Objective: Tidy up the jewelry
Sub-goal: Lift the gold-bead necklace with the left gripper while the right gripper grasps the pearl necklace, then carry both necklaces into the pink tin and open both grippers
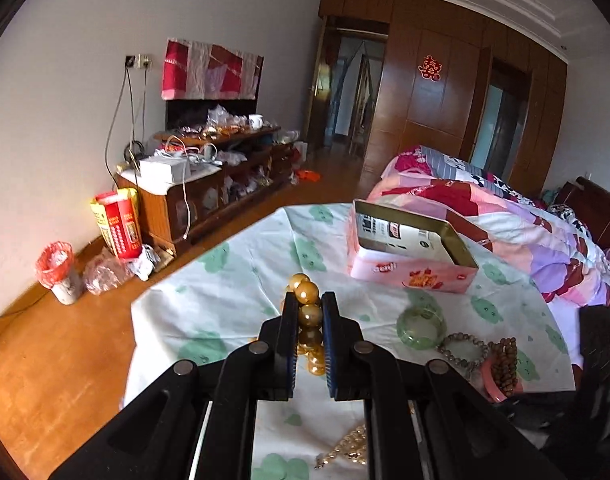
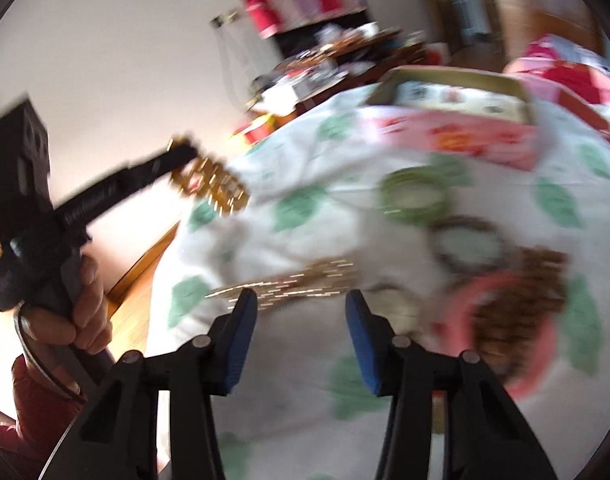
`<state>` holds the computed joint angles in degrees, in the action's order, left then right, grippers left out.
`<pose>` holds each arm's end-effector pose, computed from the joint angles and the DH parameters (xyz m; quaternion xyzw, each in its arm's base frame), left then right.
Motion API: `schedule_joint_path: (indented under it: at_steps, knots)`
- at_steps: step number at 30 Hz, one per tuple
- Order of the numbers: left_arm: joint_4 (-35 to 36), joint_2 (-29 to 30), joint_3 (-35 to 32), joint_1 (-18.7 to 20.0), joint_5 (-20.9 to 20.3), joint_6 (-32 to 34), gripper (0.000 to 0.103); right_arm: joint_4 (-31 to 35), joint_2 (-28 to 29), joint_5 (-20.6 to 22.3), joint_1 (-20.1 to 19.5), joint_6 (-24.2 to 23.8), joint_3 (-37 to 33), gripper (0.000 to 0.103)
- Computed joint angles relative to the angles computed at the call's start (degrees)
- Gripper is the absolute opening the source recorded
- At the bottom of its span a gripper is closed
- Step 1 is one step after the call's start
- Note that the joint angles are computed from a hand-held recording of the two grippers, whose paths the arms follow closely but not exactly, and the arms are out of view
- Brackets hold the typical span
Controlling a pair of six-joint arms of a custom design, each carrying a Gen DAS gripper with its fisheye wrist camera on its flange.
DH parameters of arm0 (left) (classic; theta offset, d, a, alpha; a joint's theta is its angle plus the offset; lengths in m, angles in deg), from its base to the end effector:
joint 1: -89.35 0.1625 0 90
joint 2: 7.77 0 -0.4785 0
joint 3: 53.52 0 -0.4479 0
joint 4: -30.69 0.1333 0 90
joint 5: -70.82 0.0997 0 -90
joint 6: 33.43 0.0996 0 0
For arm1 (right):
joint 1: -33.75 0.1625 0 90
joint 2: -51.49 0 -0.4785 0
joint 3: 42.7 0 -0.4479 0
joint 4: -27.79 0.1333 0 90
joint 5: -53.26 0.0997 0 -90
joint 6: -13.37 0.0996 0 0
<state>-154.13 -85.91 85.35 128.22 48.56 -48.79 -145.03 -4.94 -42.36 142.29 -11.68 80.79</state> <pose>-0.1863 -0.4398 0.2647 0.0883 0.8056 -0.4957 0.3122 0.2958 -0.4936 0.0804 0.3611 -0.9211 0.1340 0.0563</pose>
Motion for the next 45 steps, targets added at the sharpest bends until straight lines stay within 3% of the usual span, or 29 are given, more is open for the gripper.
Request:
schedule_joint_path:
  at_steps: [6, 9, 15, 20, 22, 23, 24, 29, 35, 45]
  knots:
    - [2.2, -2.3, 1.2, -0.2, 0.9, -3.0, 0.01, 7.1, 5.2, -4.3, 1.8, 1.8, -5.0, 0.049]
    - [3.8, -3.2, 1.7, 0.0, 1.1, -5.0, 0.01, 8.2, 6.6, -4.2, 1.7, 3.0, -7.3, 0.049]
    - [3.8, -4.0, 2.3, 0.2, 1.3, -6.6, 0.01, 7.5, 9.6, -2.9, 1.5, 5.0, -11.3, 0.048]
    - [3.9, -4.4, 2.4, 0.1, 1.2, -6.4, 0.01, 2.0, 12.4, -9.2, 4.5, 0.9, -11.5, 0.048]
    - [3.7, -4.4, 2.4, 0.0, 1.0, -6.1, 0.01, -0.2, 13.0, -12.2, 5.6, -2.0, -11.1, 0.042]
    - [3.3, -4.3, 2.4, 0.0, 0.9, -5.9, 0.01, -1.9, 13.6, -14.5, 6.1, -3.4, -11.0, 0.026]
    - [3.1, -4.0, 2.3, 0.0, 0.8, -5.8, 0.01, -2.3, 13.6, -14.9, 6.0, -3.9, -11.0, 0.019]
    - [2.1, -2.5, 1.4, 0.6, -0.9, -4.6, 0.01, 0.8, 11.4, -10.3, 3.5, -1.5, -10.8, 0.015]
    - [-1.5, 0.3, -0.8, 1.4, -3.3, -0.1, 0.01, -2.0, 7.1, -4.0, 2.0, 0.0, -8.8, 0.009]
    - [-8.8, 6.7, -7.4, 3.5, -8.9, 10.8, 0.01, -6.8, 3.6, -0.8, 0.7, 3.2, -10.7, 0.009]
